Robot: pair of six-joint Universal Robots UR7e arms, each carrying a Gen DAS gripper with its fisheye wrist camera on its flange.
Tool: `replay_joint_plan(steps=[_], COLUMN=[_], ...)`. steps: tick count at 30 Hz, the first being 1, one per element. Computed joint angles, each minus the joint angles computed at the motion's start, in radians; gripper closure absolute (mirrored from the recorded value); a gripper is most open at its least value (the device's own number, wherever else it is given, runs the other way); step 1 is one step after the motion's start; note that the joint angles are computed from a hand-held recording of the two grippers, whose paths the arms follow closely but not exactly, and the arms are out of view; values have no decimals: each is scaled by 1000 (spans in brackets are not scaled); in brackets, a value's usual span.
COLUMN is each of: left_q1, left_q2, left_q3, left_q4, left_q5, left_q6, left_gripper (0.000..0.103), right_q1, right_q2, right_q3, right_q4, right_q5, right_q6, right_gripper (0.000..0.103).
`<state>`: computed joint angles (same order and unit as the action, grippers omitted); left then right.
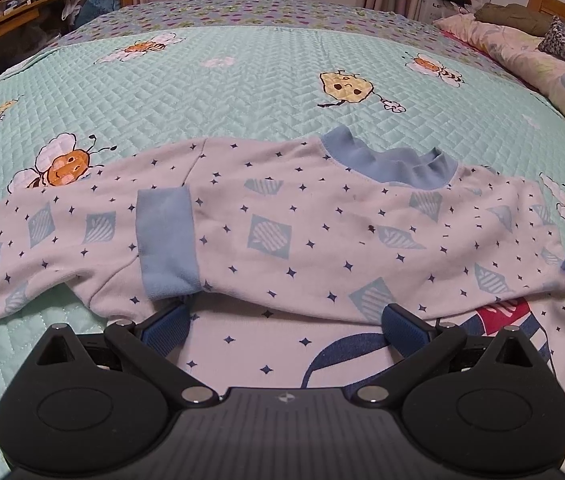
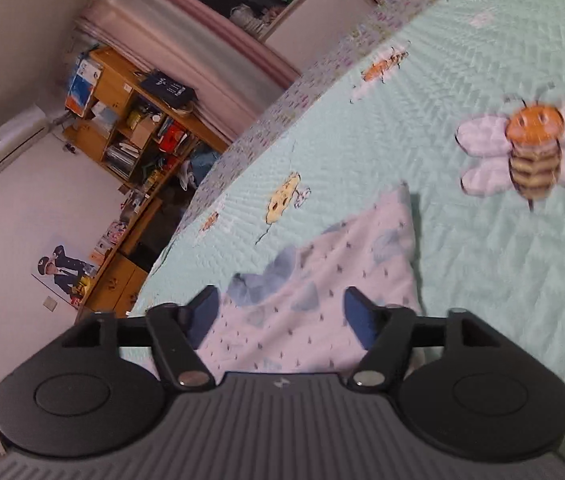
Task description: Fold clothes
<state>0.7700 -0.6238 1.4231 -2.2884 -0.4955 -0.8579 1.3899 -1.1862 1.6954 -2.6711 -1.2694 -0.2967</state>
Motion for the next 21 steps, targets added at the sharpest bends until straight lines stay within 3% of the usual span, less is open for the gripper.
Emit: replay_joint_plan(steps=[1,5,9,12,15,18,21], left_q1=[0,1,2,-6,-27,-50,-72], left_q2=[1,-1,-13,-46,-100,-145,-163], left_q3=[-2,0,15,58,138,196,230], left_q4=[3,-4,-43,-124,-255,-278,-256], left_q5=[0,-4,-17,-45,-81,-123,-159], left_q6=[-2,13,15,-14,-25,-72,-91], left_gripper=[1,1,1,2,2,1,1], right_q1=[3,1,-31,-67,-87,-92,-97], right_q2=[10,-1,-63,-86,-103,-117,-113], right_q3=[-3,10,85,132,151,144,150], right_q4=[5,-34,-121,-217,-307,-259,-198], right_q5=[-54,-50,113,237,232,184,242], right_q6=[-12,28,90,213,311,298,264], right_gripper=[38,36,31,31,27,23,23])
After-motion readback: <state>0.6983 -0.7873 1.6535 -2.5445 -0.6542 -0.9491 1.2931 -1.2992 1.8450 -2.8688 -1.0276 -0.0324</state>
